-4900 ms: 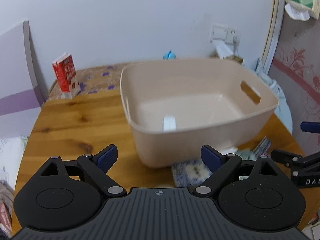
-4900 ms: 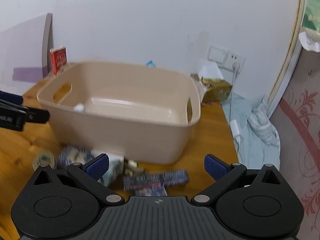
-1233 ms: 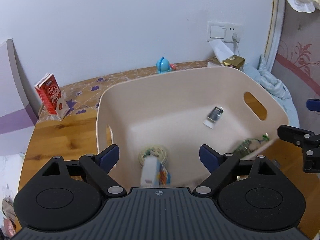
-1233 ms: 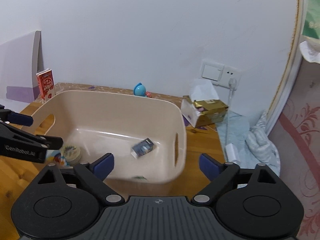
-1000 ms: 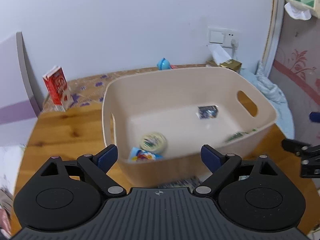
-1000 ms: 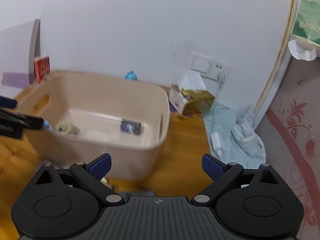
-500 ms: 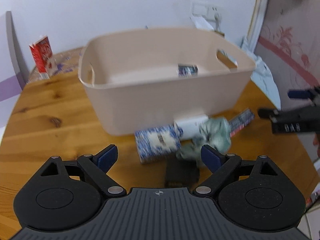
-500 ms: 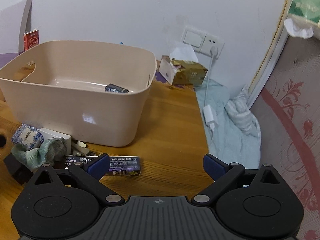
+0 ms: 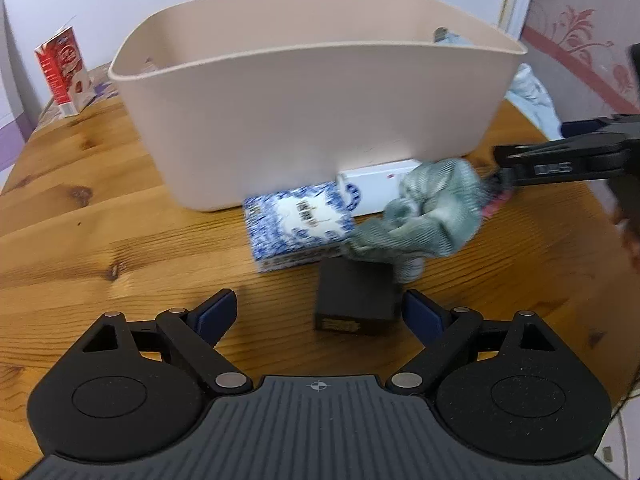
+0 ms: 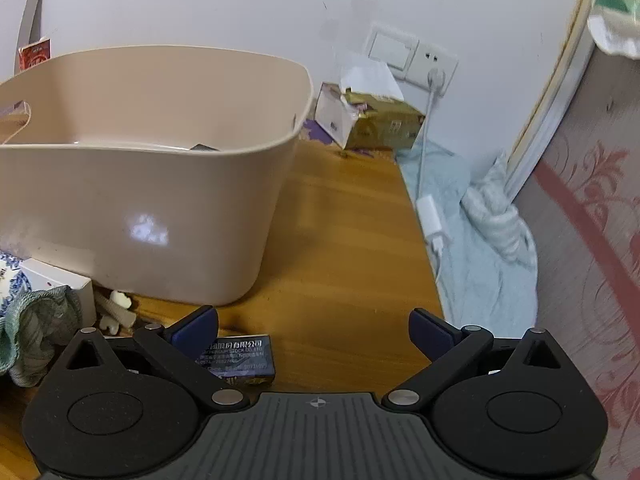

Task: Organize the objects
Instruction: 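Grasp the black box with the left gripper while the right grasps a long dark box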

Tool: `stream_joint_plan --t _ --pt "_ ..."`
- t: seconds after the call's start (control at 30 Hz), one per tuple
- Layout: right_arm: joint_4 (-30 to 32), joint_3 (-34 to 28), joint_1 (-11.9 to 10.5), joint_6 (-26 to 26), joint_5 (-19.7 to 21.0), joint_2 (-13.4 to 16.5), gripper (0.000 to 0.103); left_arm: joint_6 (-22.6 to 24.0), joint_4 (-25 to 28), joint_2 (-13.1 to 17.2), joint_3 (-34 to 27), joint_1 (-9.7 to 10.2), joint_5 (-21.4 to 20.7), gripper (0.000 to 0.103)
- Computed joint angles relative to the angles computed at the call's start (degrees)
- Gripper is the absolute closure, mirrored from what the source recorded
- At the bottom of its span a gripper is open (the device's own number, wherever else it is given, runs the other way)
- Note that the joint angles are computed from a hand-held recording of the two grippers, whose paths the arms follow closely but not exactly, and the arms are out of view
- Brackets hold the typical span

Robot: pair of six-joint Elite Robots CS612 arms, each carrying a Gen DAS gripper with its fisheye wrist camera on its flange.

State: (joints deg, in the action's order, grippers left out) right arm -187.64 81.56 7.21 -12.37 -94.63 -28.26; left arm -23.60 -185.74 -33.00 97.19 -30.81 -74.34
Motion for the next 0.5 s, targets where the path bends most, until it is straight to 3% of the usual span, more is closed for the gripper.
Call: stream_joint_plan --t 0.2,0.3,0.43,0.5 --pt "6.4 2.7 -0.9 -0.9 3.8 -2.9 0.0 -0.9 -0.4 0.5 0.2 0.23 -0.2 0.012" --pt "5.0 4.1 -0.6 -0.3 2.8 -3.5 0.0 -0.8 -1.2 0.7 0.3 0.32 0.0 0.012" --pt "5.4 5.8 -1.0 4.4 6.6 -4.5 0.0 0.7 -2.6 1.0 0.0 0.46 0.2 0.012" --pt "5.1 6.4 -0.7 4.3 6.5 -4.7 0.0 1.5 -4.0 1.4 -0.4 0.53 0.6 0.012"
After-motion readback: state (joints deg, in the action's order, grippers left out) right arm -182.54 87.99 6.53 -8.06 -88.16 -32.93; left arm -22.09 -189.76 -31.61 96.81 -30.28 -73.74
